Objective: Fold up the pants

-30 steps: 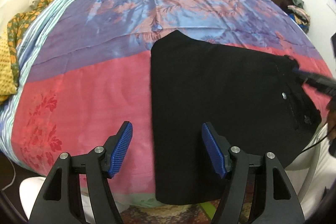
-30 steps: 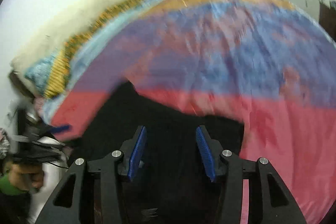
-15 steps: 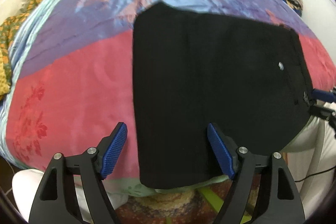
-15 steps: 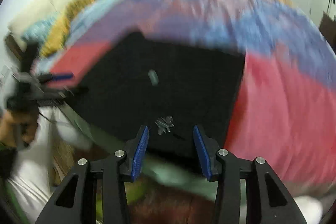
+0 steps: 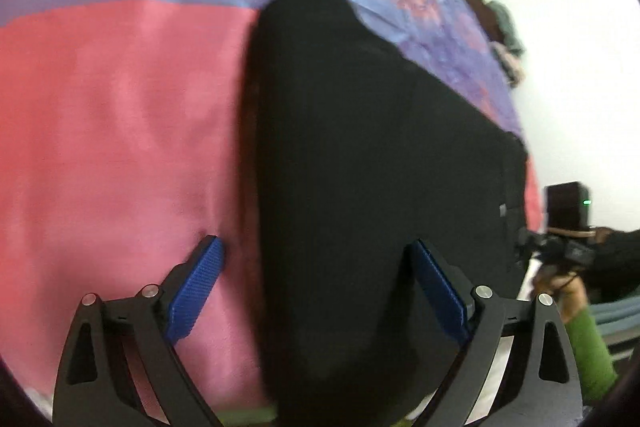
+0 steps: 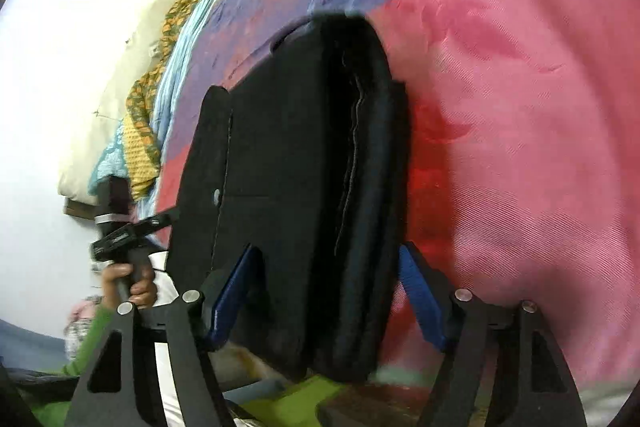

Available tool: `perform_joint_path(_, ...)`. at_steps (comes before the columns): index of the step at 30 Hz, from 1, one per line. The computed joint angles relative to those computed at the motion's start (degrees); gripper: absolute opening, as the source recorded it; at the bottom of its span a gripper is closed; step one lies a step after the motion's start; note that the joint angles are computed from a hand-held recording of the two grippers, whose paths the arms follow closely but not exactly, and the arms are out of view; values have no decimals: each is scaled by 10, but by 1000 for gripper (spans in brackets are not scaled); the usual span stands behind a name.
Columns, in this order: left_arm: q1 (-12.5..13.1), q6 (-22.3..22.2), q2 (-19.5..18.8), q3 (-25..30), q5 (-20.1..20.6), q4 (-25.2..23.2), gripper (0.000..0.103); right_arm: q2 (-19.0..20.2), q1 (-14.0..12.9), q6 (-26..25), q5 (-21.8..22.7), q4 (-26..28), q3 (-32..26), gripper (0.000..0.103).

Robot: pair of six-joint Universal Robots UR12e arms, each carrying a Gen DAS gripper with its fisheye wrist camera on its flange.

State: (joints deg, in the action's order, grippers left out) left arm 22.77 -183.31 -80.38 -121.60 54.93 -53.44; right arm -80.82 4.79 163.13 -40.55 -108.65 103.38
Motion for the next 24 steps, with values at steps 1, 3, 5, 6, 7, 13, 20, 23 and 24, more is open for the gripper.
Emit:
perform_joint_path(1, -1, -3, -4, 0, -15, 4, 88, 4, 2, -7, 10, 10, -3, 72)
perform_joint_path(3, -13, -19, -8, 7, 2, 11, 48, 8, 8, -26, 15, 27, -8, 56)
perform_joint_path(5, -13, -15, -3, 14, 1, 12, 22, 4, 9, -28, 22, 18, -6, 42)
perform_joint_path(6, -9, -16, -1, 17, -7, 12, 21, -1, 10, -32, 28, 13, -5, 40)
perform_joint_path(7, -5, -15, 2, 21, -11, 18, 21, -6, 11, -36, 36, 5, -7, 38)
perform_joint_path(13, 18, -28, -6, 61, -8, 85, 21, 15, 33, -43, 79, -43, -65, 36)
perform_joint_path(20, 11, -30, -58, 122, 75, 171, 33, 94, 62, 10, 81, -148, -170, 37)
perform_joint_path(23, -17, -43, -84, 120, 183, 180, 71, 123, 69, 48, 34, -176, -187, 43)
perform_joint_path(24, -23, -48, -87, 113, 215, 174, 68, 130, 70, 61, -1, -176, -189, 43)
